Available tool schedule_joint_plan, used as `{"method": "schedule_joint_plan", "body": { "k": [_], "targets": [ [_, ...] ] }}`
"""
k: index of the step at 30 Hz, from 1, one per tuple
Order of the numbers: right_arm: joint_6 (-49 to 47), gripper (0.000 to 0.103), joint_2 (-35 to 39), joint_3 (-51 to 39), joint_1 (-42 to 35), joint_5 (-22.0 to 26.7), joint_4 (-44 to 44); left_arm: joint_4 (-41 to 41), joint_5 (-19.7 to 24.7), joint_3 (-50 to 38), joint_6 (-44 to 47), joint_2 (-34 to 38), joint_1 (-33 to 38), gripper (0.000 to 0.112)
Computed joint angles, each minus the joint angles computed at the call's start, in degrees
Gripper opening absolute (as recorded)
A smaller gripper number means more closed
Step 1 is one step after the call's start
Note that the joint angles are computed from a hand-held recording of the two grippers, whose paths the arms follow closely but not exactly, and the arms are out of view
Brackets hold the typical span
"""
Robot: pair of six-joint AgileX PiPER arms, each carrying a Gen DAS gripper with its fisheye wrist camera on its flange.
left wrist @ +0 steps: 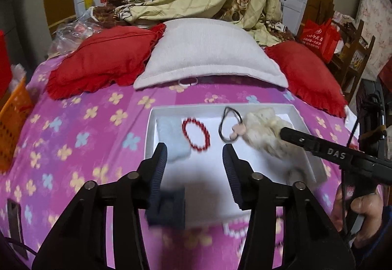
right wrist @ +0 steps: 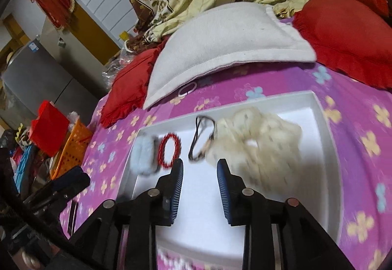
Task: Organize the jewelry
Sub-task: 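Drop the red bracelet and dark hair band into the tray, then grasp the white pearl strand with left tool while right tool lifts the brown bead bracelet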
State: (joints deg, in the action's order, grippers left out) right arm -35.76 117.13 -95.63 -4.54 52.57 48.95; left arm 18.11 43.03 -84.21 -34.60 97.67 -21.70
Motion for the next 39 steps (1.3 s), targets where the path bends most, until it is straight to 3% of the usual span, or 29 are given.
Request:
{"method": "schedule_joint_plan", "body": {
  "k": [8,15,21,24,28,32,39],
  "targets": [
    [-17.7,0.032,-16.1,28.1,-7.7,-2.5,6.3,-1.6,-3.8,18.3,-7.6,-11.0,-3.7,0.049],
    [-29.4,0.032,-23.0,43.8,-14.1,-5.0,8.4,-3.3,-6.4,23.8,-12.7,-9.1,-8.3,0.049],
    [-33.5,0.033,-25.8,48.5,-17.2,-4.2,10.0,3.7,-5.3,18.9,-16.5,-1.9,-14.9,0.049],
    [-34.1,0.033,-26.4,49.2,-18.0,-3.3,10.8,4.2,-5.1,17.1,-16.2,1.0,-15.0,0.048],
    [-35.0,0.033,-26.8,49.9,-18.1,-3.1,11.6,4.3,-4.5,15.7,-16.5,4.2,-14.3,0.021],
    [-35.5,0.033,-26.4,50.4,-16.9,-3.7,12.0,7.7,-4.1,17.3,-19.7,3.6,-15.0,0.012],
    [-35.5,0.033,-25.8,50.8,-12.3,-5.5,11.4,10.9,-6.5,30.8,-26.9,-6.7,-15.1,0.012]
  ]
}}
